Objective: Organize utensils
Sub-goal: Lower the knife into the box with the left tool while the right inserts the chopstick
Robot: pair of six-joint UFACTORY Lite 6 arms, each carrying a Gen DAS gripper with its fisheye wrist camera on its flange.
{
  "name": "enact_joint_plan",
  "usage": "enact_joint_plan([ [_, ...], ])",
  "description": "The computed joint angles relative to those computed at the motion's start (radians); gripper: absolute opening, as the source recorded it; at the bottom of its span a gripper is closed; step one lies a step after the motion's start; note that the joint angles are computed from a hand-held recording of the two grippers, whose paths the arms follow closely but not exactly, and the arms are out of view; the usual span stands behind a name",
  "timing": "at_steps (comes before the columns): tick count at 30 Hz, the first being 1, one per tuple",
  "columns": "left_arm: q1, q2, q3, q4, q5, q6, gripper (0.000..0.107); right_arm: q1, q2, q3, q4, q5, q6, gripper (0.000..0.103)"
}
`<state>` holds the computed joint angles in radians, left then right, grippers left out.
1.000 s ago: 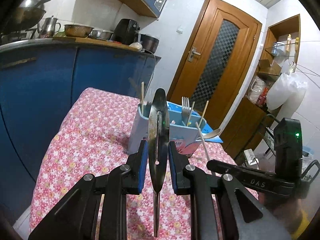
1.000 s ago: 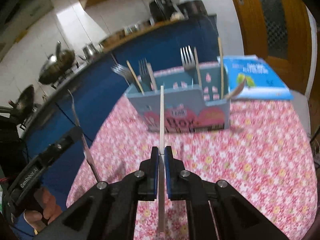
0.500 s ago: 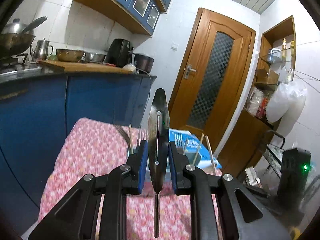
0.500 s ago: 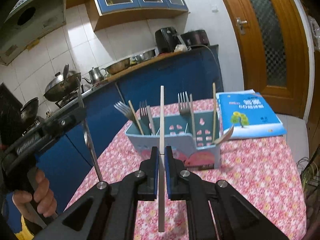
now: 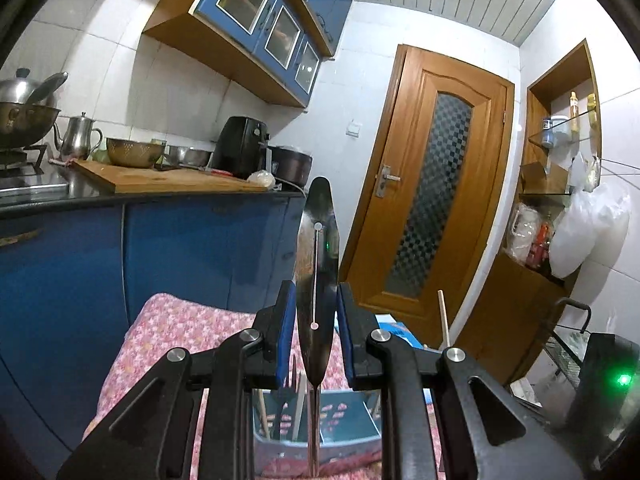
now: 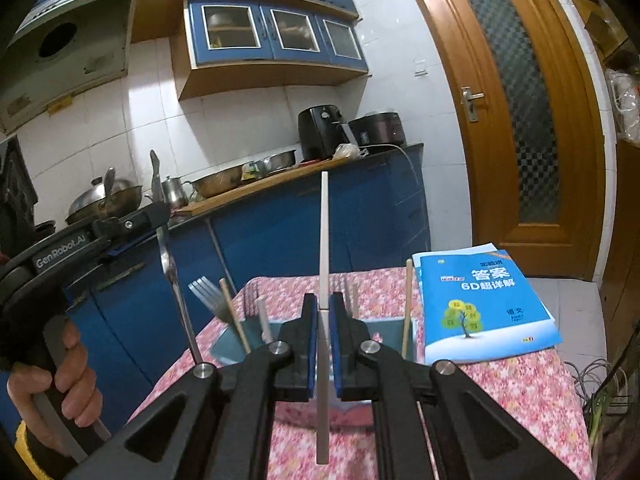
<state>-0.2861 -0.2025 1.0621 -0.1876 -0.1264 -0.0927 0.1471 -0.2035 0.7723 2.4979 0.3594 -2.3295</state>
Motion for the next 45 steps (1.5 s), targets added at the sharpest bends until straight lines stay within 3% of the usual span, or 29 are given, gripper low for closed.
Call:
enact_joint_plan([
  [9,-0.028,0.138,0.065,-0.177,-0.152,0.211,0.02,-0.036,0.157,0.094,0.158,0.094,-0.146,0.008],
  [12,-0.037,0.17,0.072,-0.217,-0.191,0.257,0.02,-0.014,0.194,0.113,0.284,0.104,-0.284,0.008],
  [20,-0.026,0.225,0.048,-0.121,-0.241,0.177,0.02,0.036,0.294,0.159,0.468,0.139,-0.51,0.008],
  [29,0.005,0.246,-0.02,0.049,-0.253,-0.002,0.02,0.035,0.351,0.192,0.449,0.101,-0.5,0.008],
  [35,-0.006,0.254,-0.044,0.047,-0.232,-0.018,0.02,0.035,0.357,0.203,0.393,0.058,-0.447,0.011],
  [38,0.001,0.251,-0.047,0.1,-0.201,-0.079,0.032,0.028,0.333,0.183,0.35,0.062,-0.398,0.025],
  [45,-0.004,0.178,-0.108,0.107,-0.167,-0.091,0.037,0.011,0.235,0.109,0.271,0.073,-0.307,0.027],
])
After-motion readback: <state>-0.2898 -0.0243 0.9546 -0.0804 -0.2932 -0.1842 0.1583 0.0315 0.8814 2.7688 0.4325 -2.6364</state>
